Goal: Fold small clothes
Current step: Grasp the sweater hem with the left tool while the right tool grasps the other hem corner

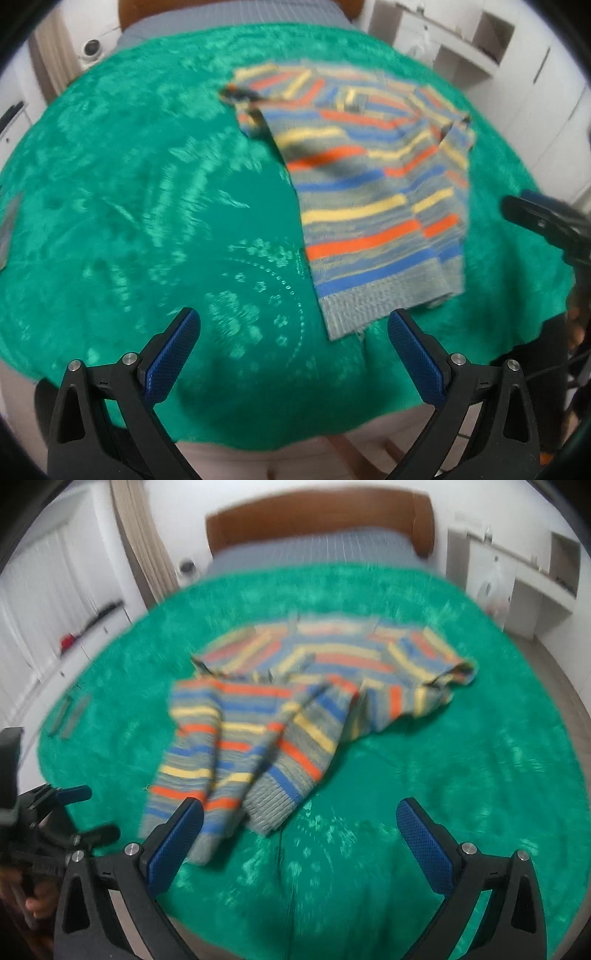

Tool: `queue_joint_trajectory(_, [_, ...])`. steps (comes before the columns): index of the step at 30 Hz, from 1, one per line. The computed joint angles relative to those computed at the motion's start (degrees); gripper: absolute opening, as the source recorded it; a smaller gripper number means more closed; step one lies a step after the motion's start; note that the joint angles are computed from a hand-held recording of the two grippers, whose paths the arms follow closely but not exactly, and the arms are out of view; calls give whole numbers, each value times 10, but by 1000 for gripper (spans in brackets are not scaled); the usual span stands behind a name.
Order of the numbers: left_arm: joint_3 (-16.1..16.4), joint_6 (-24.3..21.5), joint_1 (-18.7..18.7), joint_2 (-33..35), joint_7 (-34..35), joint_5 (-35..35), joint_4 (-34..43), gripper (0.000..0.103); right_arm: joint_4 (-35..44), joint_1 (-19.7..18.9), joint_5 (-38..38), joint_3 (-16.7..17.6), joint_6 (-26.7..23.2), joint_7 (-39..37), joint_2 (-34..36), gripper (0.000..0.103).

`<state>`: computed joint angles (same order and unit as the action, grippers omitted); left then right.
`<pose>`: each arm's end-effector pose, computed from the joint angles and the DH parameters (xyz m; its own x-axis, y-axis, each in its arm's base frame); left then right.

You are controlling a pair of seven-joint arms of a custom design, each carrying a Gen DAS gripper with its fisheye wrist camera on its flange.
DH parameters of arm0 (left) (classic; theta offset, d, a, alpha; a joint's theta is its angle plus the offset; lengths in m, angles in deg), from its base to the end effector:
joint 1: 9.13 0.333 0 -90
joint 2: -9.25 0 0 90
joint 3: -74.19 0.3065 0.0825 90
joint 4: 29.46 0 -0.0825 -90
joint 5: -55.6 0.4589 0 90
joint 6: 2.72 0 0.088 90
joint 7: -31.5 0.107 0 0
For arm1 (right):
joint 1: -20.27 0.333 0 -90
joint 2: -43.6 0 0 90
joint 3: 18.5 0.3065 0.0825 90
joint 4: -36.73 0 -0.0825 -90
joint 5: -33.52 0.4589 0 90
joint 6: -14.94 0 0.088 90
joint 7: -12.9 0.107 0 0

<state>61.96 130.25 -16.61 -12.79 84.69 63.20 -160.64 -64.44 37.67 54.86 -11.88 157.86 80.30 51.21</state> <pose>0.5142 -0.1877 0.5087 0.2095 -0.9755 0.0668 -0.8772 -0.2176 -0.4280 0.6563 0.2863 0.5173 0.5795 -0.8034 -0.1369 -0.6913 -0.3955 -0.6047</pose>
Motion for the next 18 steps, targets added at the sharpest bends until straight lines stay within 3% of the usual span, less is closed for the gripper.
queue_joint_trajectory(1, [-2, -3, 1, 10, 0, 2, 5, 101, 33, 4, -16, 0, -34, 18, 30, 102])
queue_joint_trajectory(3, [-1, 10, -1, 24, 0, 1, 5, 97, 55, 2, 3, 8, -55, 12, 53, 96])
queue_joint_trajectory(4, [0, 11, -1, 31, 0, 0, 7, 92, 61, 0, 11, 12, -61, 3, 61, 83])
queue_joint_trajectory(5, [1, 8, -2, 38, 0, -4, 11, 74, 79, -1, 12, 14, -83, -3, 79, 69])
queue_joint_trajectory(6, [2, 7, -3, 44, 2, -8, 15, 59, 94, -3, 20, 16, -103, -2, 91, 38])
queue_joint_trajectory(7, [3, 15, -5, 43, 3, -10, 13, 52, 108, -16, 55, 21, -133, -6, 103, 15])
queue_joint_trajectory(9, [10, 37, -13, 30, 20, -30, 1, 3, 101, -28, 87, 22, -140, -8, 96, 9])
queue_joint_trajectory(14, [14, 52, -22, -54, 35, -60, -57, 2, 2, -53, 134, -3, -135, -40, -10, 6])
queue_joint_trajectory(18, [13, 27, -15, -96, 23, -66, -90, 2, -54, -49, 30, -30, -118, 17, -53, 7])
